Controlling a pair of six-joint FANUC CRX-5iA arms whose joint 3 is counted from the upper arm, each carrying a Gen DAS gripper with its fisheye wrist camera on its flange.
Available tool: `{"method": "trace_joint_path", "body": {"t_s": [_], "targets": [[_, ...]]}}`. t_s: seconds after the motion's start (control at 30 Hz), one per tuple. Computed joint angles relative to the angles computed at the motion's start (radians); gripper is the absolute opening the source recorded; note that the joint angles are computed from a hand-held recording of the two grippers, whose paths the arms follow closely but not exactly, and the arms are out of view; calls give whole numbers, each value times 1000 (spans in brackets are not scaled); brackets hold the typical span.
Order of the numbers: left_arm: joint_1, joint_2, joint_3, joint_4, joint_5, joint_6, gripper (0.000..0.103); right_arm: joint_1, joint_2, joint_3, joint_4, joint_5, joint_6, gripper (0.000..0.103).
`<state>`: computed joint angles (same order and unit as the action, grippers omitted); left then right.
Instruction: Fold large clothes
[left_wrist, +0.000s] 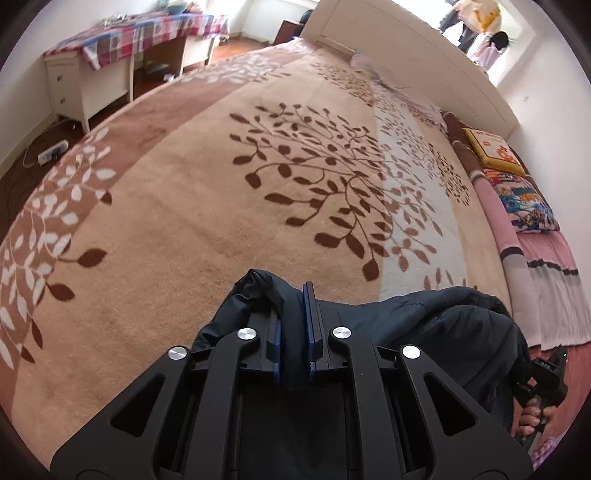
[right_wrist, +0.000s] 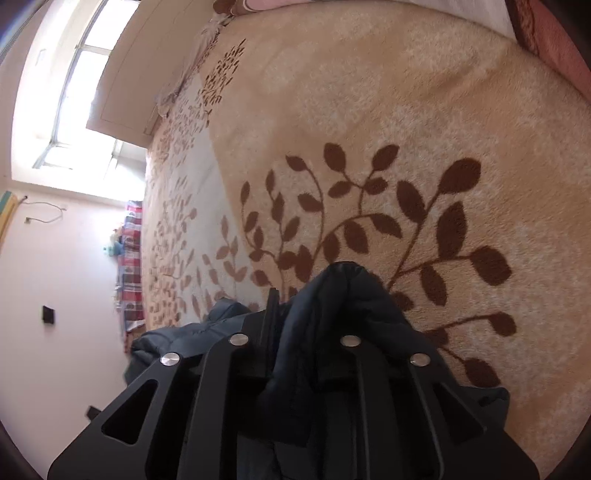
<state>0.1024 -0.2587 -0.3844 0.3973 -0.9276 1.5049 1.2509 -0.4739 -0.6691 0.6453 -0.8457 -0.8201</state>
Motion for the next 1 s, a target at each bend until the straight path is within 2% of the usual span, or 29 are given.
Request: {"method": "trace_joint_path", "body": {"t_s": [0.03,0.1,0.17,0.27,0.33,0.47,0.53,0.57,0.63,0.73,0.87,1.0], "targets": [[3,1,1,7,-6,2,13,-2,-19,-23,29,30,-26,33],[13,-1,-4,36,-16,-13,16,-16,-39,-46,75,74,-59,57],[27,-8,-8,83,-29,-32,19,-16,-68,-72,146,96,-119,72],[41,-26,-16,139,-31,-54,29,6,-72,-54,208,31,-158,78],[49,-39,-27,172,-27,-69,34,37,-78,-37,226,-38,-149,78],[65,-59,-38,204,-37,-78,39,110,-81,-10,247,-144,-135,78],[80,-72,-53,228,-35,-88,46,148,-76,4,235,-183,-117,78],[85,-87,-54,207,-19,-64,48,173,-71,15,223,-206,-96,77],[98,-110,-61,202,11,-68,55,225,-60,25,219,-242,-72,73],[113,-119,-45,202,-3,-100,55,261,-39,34,190,-240,-28,61],[130,-146,-48,212,-83,-218,55,317,-6,53,144,-281,22,50],[140,-183,-87,197,-173,-309,55,370,8,60,65,-337,25,49]]}}
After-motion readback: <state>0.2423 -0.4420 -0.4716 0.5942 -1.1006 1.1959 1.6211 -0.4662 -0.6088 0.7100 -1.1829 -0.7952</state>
